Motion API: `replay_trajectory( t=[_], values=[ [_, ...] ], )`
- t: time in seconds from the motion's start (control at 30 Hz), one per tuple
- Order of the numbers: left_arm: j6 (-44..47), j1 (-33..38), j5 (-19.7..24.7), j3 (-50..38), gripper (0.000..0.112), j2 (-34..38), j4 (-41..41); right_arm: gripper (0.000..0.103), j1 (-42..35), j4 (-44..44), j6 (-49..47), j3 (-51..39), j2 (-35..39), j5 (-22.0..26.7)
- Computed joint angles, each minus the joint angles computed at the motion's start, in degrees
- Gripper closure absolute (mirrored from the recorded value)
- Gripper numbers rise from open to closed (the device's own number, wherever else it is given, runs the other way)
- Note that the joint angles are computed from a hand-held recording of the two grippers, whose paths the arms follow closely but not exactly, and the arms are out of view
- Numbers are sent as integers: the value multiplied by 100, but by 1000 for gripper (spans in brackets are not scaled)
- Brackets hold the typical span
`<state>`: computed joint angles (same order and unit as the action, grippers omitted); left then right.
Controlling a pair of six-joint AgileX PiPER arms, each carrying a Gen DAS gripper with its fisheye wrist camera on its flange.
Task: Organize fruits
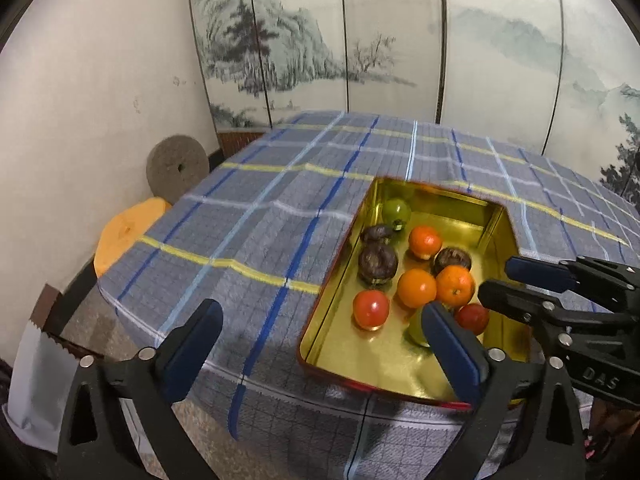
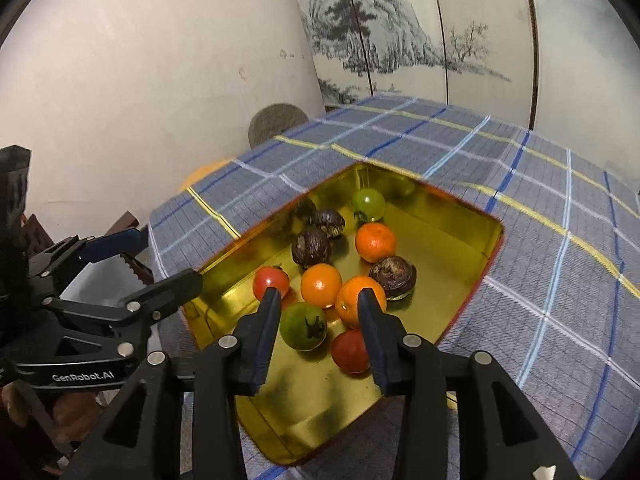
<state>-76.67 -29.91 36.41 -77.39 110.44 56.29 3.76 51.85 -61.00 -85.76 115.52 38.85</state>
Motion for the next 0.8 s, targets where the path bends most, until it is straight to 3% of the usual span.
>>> replay_trajectory(
  t=[0.3,0.5,0.63,0.8],
  values=[
    [-557,-313,126,232,10,-506,551,55,-256,1449,-1798,1477,-1391,-576],
    [-718,-619,444,303,10,-747,703,35,-409,3028,-3493,2469,-2337,-977],
    [-805,-845,715,309,9,-839,840,25,-531,3771,-4258,2889,-2769,-1014],
    [-818,-1064,867,318,9,-954,848,22,-716,4009,-4538,3182,-3096,-919]
  ],
)
